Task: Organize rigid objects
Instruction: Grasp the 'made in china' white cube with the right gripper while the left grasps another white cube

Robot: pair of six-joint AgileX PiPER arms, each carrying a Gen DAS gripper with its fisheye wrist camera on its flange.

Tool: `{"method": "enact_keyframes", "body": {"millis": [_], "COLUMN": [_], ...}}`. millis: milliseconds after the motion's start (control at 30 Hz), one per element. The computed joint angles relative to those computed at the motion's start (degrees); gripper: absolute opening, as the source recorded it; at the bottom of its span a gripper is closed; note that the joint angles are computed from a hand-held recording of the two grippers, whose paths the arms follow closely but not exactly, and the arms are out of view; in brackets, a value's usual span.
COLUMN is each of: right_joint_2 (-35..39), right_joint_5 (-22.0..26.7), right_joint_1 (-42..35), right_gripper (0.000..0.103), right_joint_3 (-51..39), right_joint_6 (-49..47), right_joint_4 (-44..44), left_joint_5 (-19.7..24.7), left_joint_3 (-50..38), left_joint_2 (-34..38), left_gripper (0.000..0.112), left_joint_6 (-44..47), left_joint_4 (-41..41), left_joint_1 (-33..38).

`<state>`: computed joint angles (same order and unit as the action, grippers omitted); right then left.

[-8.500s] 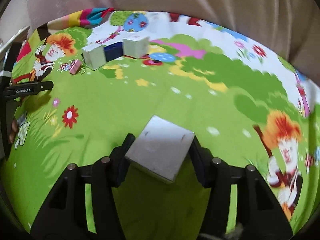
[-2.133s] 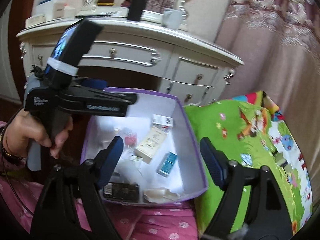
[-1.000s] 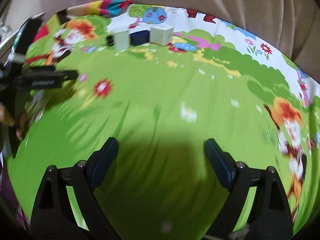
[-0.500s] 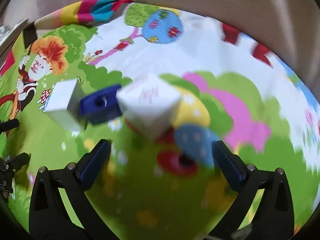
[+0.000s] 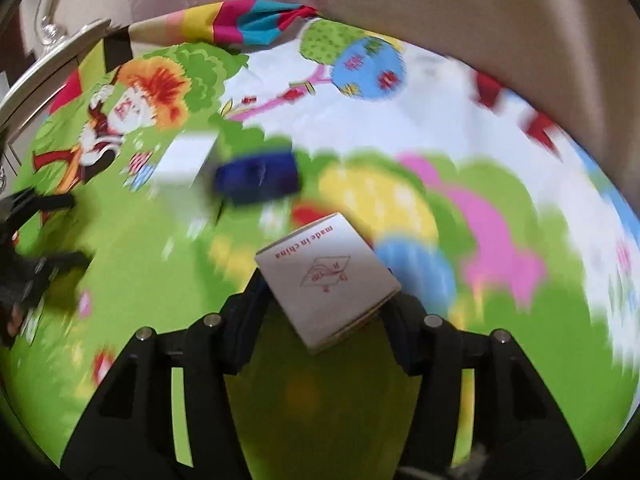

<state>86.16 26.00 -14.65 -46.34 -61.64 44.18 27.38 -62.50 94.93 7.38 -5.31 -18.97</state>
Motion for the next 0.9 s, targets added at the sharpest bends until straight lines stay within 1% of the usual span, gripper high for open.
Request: {"method": "enact_keyframes", "body": {"millis": [33, 67, 133, 233, 333, 367, 400, 467, 500, 533, 600, 667, 733, 800, 833, 867, 900], "right_joint_2": [-3.7, -9.1, -16.6, -24.7, -25.8, -25.1, -24.5, -25.1, -24.9, -24.9, -24.2, -24.3, -24.5, -24.4, -24.4, -24.5, -24.7], "right_joint_5": [-0.7, -0.7, 1.6, 6.0, 6.6, 4.4, 3.2, 4.1, 3.1, 3.7, 2.4, 2.2, 2.5, 2.5, 2.6, 2.9, 3.0], "right_joint_1": [-0.7, -2.2, -6.6, -13.8, -14.9, -13.2, -12.2, -13.5, -12.1, -12.8, -11.2, -10.9, -11.4, -11.5, -11.6, -12.0, -12.1], "right_gripper": [0.058, 0.058, 0.058, 0.058, 0.059, 0.059, 0.059, 0.059, 0.059, 0.060, 0.060, 0.060, 0.060, 0.061, 0.061, 0.061, 0.061], "right_joint_3": [3.8, 8.7, 15.0, 19.6, 19.8, 20.4, 20.2, 20.4, 20.5, 20.4, 20.4, 20.4, 20.5, 20.5, 20.4, 20.5, 20.5], "right_joint_6": [0.5, 1.4, 1.1, 0.9, 3.2, 4.1, 5.6, 4.7, 6.3, 5.6, 7.3, 8.2, 7.7, 7.6, 7.7, 7.1, 7.3], "right_joint_4": [-0.8, -1.9, -1.9, -4.2, -5.7, -5.9, -6.8, -6.6, -7.2, -6.8, -7.1, -7.8, -7.5, -7.5, -7.5, -7.2, -7.4], "left_joint_5": [0.1, 0.3, 0.7, 0.7, 0.2, -0.1, -0.9, -2.9, -2.9, -2.0, -0.5, 1.9, 3.9, 4.9, 4.5, 4.4, 5.1], "left_joint_3": [-0.2, -0.4, -0.7, -0.6, 0.5, 1.1, 2.3, 3.8, 3.2, 0.6, -4.5, -13.0, -20.6, -25.7, -26.0, -26.0, -25.4], "left_joint_2": [0.1, 0.2, 0.3, 0.3, -0.2, -0.3, -0.4, 0.4, 1.4, 3.8, 8.2, 14.2, 19.3, 22.5, 22.6, 22.2, 21.6], "left_gripper": [0.103, 0.103, 0.103, 0.103, 0.103, 0.103, 0.103, 0.103, 0.103, 0.103, 0.103, 0.103, 0.102, 0.092, 0.069, 0.050, 0.051], "left_joint_6": [-1.1, -1.9, -3.3, -5.5, -13.2, -16.4, -17.8, -18.1, -19.6, -22.8, -29.1, -29.8, -28.6, -27.4, -27.3, -25.1, -22.9], "left_joint_4": [0.9, 1.6, 2.8, 4.3, 9.2, 11.1, 12.0, 12.6, 13.4, 15.2, 19.0, 18.8, 18.2, 17.3, 17.6, 16.1, 13.7], "left_joint_1": [-0.2, -0.4, -0.7, -1.1, -2.9, -4.1, -5.6, -9.6, -11.5, -14.0, -17.7, -18.7, -19.1, -18.7, -18.6, -18.3, -17.9]}}
